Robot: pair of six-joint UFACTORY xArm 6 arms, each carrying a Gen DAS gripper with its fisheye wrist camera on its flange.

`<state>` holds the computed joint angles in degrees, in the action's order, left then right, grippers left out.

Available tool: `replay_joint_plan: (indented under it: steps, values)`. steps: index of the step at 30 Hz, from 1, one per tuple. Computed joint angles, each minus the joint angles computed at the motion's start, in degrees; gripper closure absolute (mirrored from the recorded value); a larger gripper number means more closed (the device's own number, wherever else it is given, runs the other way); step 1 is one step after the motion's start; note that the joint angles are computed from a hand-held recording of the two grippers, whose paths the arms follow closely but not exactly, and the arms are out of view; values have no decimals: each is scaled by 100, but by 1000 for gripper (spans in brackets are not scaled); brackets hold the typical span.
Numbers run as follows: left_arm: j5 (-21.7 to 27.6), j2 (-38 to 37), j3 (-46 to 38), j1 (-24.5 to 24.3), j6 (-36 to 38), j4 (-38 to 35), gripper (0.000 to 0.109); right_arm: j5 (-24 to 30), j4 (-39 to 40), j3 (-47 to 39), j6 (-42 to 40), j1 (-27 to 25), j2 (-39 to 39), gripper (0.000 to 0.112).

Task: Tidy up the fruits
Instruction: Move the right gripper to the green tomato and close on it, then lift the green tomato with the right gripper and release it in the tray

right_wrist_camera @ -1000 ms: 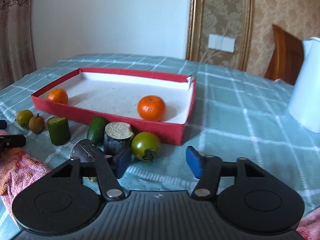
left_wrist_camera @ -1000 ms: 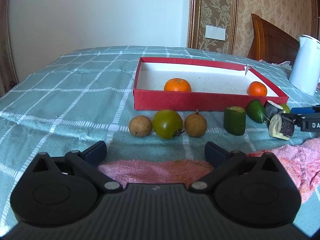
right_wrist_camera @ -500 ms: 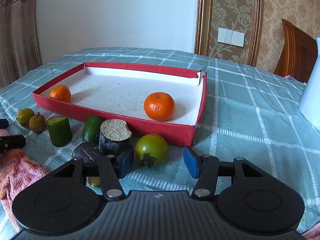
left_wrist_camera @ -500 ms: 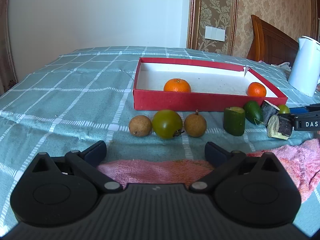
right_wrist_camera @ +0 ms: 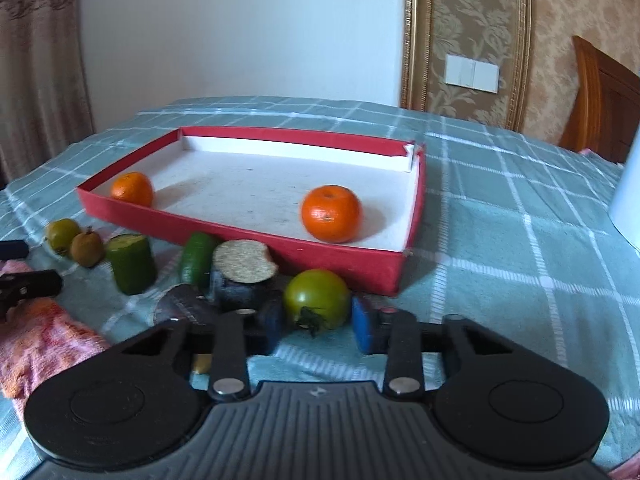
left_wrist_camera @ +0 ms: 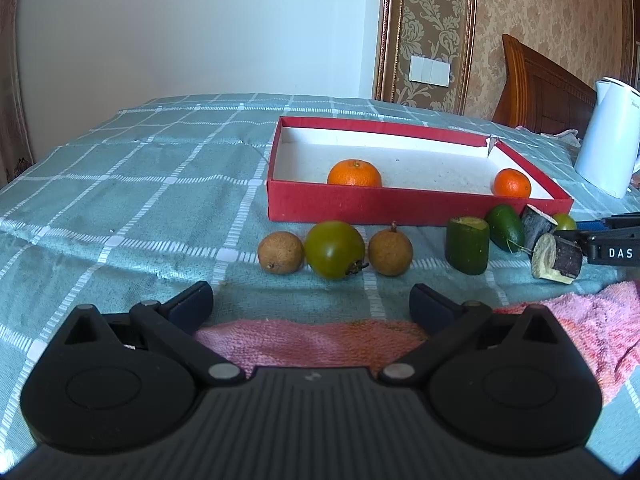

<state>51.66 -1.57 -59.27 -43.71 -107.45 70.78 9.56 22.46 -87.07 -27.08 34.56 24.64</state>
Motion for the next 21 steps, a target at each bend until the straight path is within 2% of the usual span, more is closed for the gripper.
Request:
replay_joint_plan:
  steps: [6, 10, 14, 18, 21]
  values:
    - [-2, -5, 3, 3, 5, -2, 6, -31, 230, 33, -117, 4, -30, 80]
    - [-1, -6, 3, 0, -18, 11, 6, -132, 723, 189, -398, 18, -154, 80]
    - [0, -7, 5, -1, -12, 7, 6, -105, 1354, 260, -873, 48, -256, 80]
    - [51, 20, -39, -19, 74, -56, 6, 133, 2741, 119, -1893, 95, -348, 80]
    - [35, 31, -55, -9, 113, -68, 6, 53, 3171, -68, -2259, 174, -317, 80]
